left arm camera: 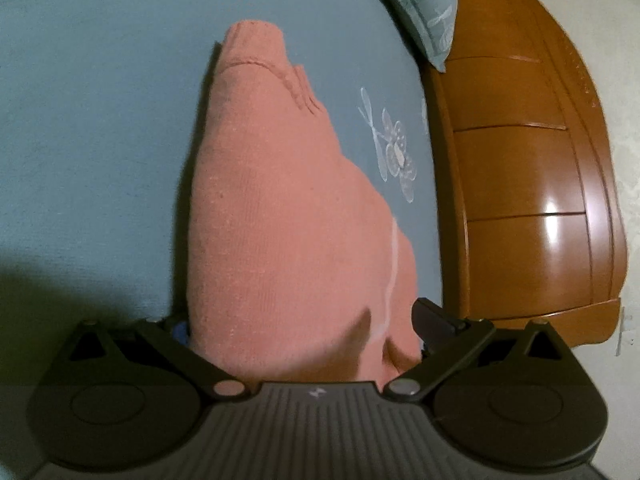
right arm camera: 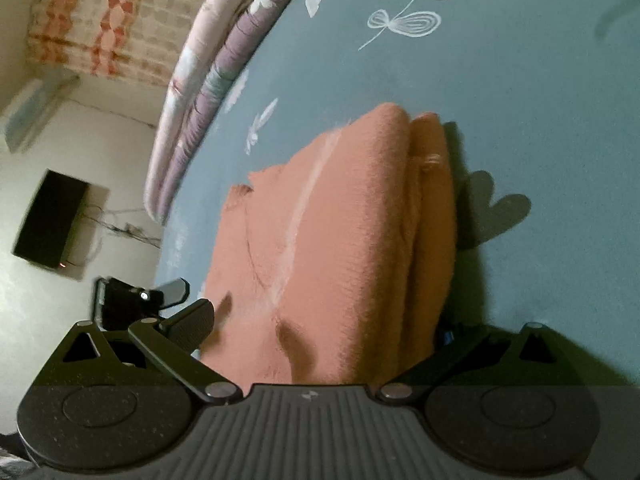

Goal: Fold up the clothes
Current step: 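Close the right gripper on the folded edge of the pink sweater, then lift the folded sweater with the right gripper and carry it toward the headboard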

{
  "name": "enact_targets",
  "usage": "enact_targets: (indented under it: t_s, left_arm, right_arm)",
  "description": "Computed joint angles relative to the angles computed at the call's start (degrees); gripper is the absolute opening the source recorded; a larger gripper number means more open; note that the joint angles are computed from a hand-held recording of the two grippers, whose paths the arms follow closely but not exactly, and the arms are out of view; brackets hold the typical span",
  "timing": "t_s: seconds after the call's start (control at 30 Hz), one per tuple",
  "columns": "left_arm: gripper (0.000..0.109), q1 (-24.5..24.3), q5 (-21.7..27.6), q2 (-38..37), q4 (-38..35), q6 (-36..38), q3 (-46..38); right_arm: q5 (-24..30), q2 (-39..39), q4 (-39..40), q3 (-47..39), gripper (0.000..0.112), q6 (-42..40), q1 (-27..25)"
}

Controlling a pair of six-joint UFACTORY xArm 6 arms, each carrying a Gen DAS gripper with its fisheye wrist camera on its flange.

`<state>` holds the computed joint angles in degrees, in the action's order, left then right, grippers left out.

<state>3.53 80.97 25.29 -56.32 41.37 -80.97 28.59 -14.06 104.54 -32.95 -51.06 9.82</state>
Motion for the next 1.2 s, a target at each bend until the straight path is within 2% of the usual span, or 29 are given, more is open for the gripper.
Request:
enact_targets:
  t_s: [0.07, 0.17, 0.23, 0.53, 0.77, 0.87, 0.97, 1.2]
  left_arm:
    - [0.101, 0.4, 0.9, -0.3, 0.1, -0.3, 0.2]
    - [0.101, 1.3, 2.7, -0.2, -1.7, -2.6, -0.1]
    - [0.101, 1.3, 3.6, -0.5, -2.2, -3.0, -0.5]
    - [0.101, -1.6, 6.7, -1.4, -6.1, -3.9, -2.3]
    - [0.101, -5.0, 9.3, -0.1, -7.3, -4.5, -4.7]
    - [0.101, -8.6, 9.1, 1.7, -8.3, -4.6, -7.6]
    - [0.101, -11.9, 8.8, 4.1, -10.6, -5.0, -10.5]
    - [0.101, -19.0, 7.7, 7.9, -14.6, -7.9, -16.1]
  right_arm:
    - [-0.2, -0.8, -1.8, 0.2, 0.103, 1.4, 0.2]
    - [3.7, -2.9, 3.4, 1.6, 0.103, 0.0, -2.1]
    - [4.9, -3.7, 3.9, 1.4, 0.103, 0.9, -2.8]
    - [0.6, -7.1, -3.8, 0.2, 0.103, 7.2, -1.4]
    - [-2.8, -15.1, -8.9, 4.5, 0.103, 10.9, -4.5]
    - [-3.1, -17.9, -15.9, 5.8, 0.103, 15.8, -7.8]
    - [-2.1, -20.1, -19.3, 7.2, 0.103, 17.6, -12.6]
    - [4.4, -20.3, -25.8, 5.4, 0.103, 19.5, -27.2]
